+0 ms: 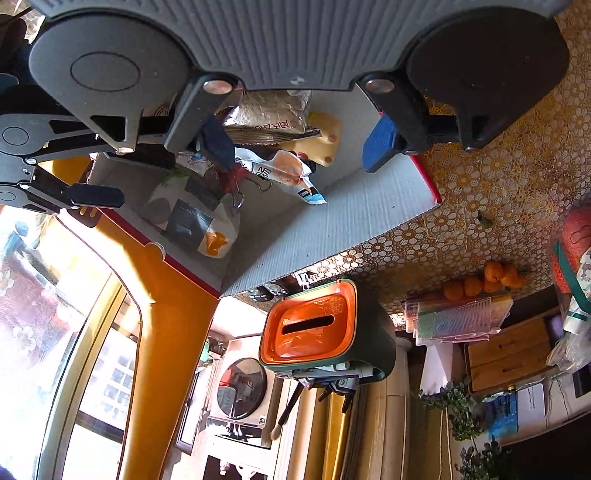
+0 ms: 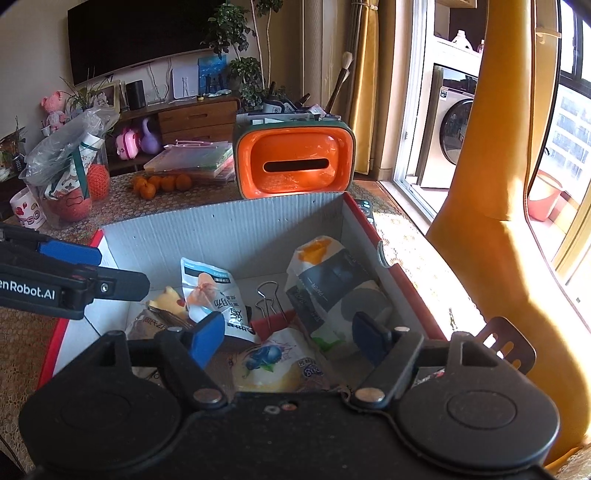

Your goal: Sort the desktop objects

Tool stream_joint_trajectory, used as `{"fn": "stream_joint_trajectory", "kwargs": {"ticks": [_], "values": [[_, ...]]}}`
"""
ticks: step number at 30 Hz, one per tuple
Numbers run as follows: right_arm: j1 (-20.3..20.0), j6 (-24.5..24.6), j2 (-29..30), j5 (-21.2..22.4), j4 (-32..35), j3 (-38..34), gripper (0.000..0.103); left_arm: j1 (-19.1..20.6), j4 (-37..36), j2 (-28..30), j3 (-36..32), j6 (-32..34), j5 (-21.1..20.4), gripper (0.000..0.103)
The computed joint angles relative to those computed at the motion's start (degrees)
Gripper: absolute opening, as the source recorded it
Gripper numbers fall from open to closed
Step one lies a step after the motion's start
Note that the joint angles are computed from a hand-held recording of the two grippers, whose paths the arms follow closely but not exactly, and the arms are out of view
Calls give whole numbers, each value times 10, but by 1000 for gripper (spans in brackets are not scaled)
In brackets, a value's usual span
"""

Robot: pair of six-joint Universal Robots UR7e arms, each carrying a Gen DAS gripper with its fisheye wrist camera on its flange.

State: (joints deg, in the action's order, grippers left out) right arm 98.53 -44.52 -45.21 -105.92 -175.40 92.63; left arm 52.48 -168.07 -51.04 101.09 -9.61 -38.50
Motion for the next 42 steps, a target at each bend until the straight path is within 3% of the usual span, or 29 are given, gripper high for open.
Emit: {"fn": "stream_joint_trajectory", "kwargs": {"ticks": [11, 14, 19, 28, 32, 42], "values": [[13, -8, -53, 48, -27, 72, 83, -39, -88, -44, 82, 41, 18, 76], [17, -17, -67, 57, -39, 93, 86, -51, -116, -53, 105, 53, 25, 83], [21, -13, -86, 71, -53, 122, 88, -69, -141, -68, 136, 58, 39, 84], [17, -12, -114, 103, -92, 174, 95, -87, -145, -90, 180, 26, 45, 89], [14, -24, -126, 120, -125, 201, 99, -98, -155, -99, 200, 12, 48, 103], [5, -9, -151, 129, -156, 248, 103, -121, -130, -115, 235, -32, 68, 103]]}}
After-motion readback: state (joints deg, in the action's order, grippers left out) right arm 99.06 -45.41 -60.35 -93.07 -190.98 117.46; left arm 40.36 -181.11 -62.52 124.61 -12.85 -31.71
